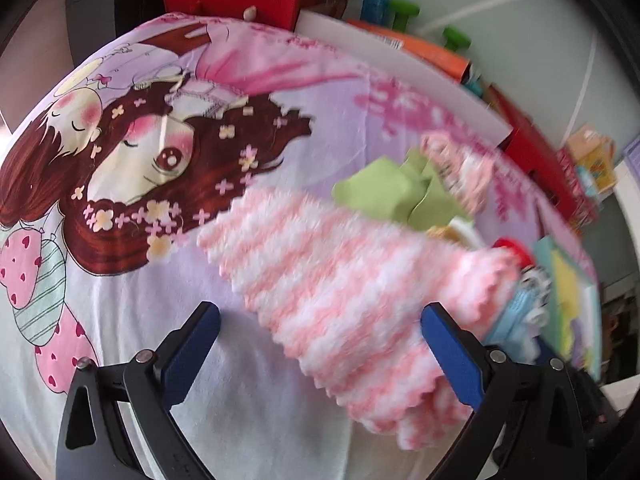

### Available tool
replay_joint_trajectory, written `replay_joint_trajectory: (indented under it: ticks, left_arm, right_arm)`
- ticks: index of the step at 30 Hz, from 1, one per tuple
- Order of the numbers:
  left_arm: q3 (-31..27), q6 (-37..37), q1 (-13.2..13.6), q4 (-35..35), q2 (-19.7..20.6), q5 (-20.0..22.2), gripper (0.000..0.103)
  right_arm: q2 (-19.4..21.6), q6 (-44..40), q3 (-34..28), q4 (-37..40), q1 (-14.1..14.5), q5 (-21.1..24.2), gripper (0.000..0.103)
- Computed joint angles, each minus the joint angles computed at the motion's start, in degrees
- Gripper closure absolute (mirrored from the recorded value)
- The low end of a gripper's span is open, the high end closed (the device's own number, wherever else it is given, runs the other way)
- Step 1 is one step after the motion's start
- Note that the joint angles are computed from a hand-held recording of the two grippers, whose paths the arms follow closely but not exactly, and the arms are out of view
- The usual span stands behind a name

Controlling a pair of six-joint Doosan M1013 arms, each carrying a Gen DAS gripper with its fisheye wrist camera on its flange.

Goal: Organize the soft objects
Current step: 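Grasp the pink knitted towel with the left tool while the right tool grasps the blue face mask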

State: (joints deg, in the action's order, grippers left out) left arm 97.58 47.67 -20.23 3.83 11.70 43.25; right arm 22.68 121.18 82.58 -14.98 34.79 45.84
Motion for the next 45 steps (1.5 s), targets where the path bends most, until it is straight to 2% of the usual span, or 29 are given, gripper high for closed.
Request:
replay_joint_trajectory:
  ticks: [4, 9, 11, 12, 15, 16, 17, 19, 22, 27, 37, 45]
  left_arm:
    - [-0.4, -0.7, -0.6, 1.8, 0.3, 0.9, 0.003]
    - [-0.5, 1.7, -0.9, 0.0, 0.3, 0.3, 0.006]
    - [-0.7, 3.2, -1.2, -1.3, 0.4, -0.3, 0.015]
    - [-0.8, 4.0, -1.3, -1.9, 0.3, -0.3, 0.023]
    - [-1.0, 5.4, -1.3, -2.8, 0.5, -0.4, 0.039]
    - [-1.0, 5.5, -1.3, -3.1, 0.5, -0.5, 0.050]
    - [-0.9, 5.6, -1.1, -3.5, 0.5, -0.8, 0.056]
    - [-0.2, 8.0, -0.4, -7.4, 0.0, -2.7, 0.077]
    - [0.4, 11.9, 0.4, -12.4, -0.1, -4.2, 0.087]
    - [1.0, 12.2, 0.6, -13.3, -0.7, -5.6, 0.091]
    - [2.2, 8.9, 0.8, -10.0, -3.5, -9.3, 0.092]
    - [3.0, 4.2, 0.3, -4.6, -6.0, -12.9, 0.092]
  right_arm:
    - [0.6, -0.2, -0.3, 0.0, 0.0, 1.1, 0.037]
    - [0.5, -0.5, -0.2, 0.2, -0.1, 0.8, 0.046]
    - [0.4, -0.4, -0.1, 0.1, -0.2, 0.7, 0.051]
    - [0.4, -0.2, -0.1, -0.1, -0.2, 0.7, 0.054]
    - [0.2, 0.4, 0.2, 0.0, -0.5, 0.3, 0.061]
    - [0.1, 0.4, 0.3, 0.2, -0.6, 0.2, 0.062]
    - [0.0, 0.4, 0.4, 0.3, -0.7, 0.0, 0.064]
    - [-0.2, 0.5, 0.6, 0.4, -0.8, -0.4, 0.066]
    - [-0.4, 0.7, 0.8, 0.5, -0.9, -1.0, 0.068]
    - [-0.7, 0.7, 1.1, 0.6, -1.1, -1.6, 0.072]
    - [-2.5, 2.0, 2.3, -0.5, -1.3, -4.1, 0.077]
    - [-4.7, 4.2, 3.7, -2.9, -1.2, -6.6, 0.078]
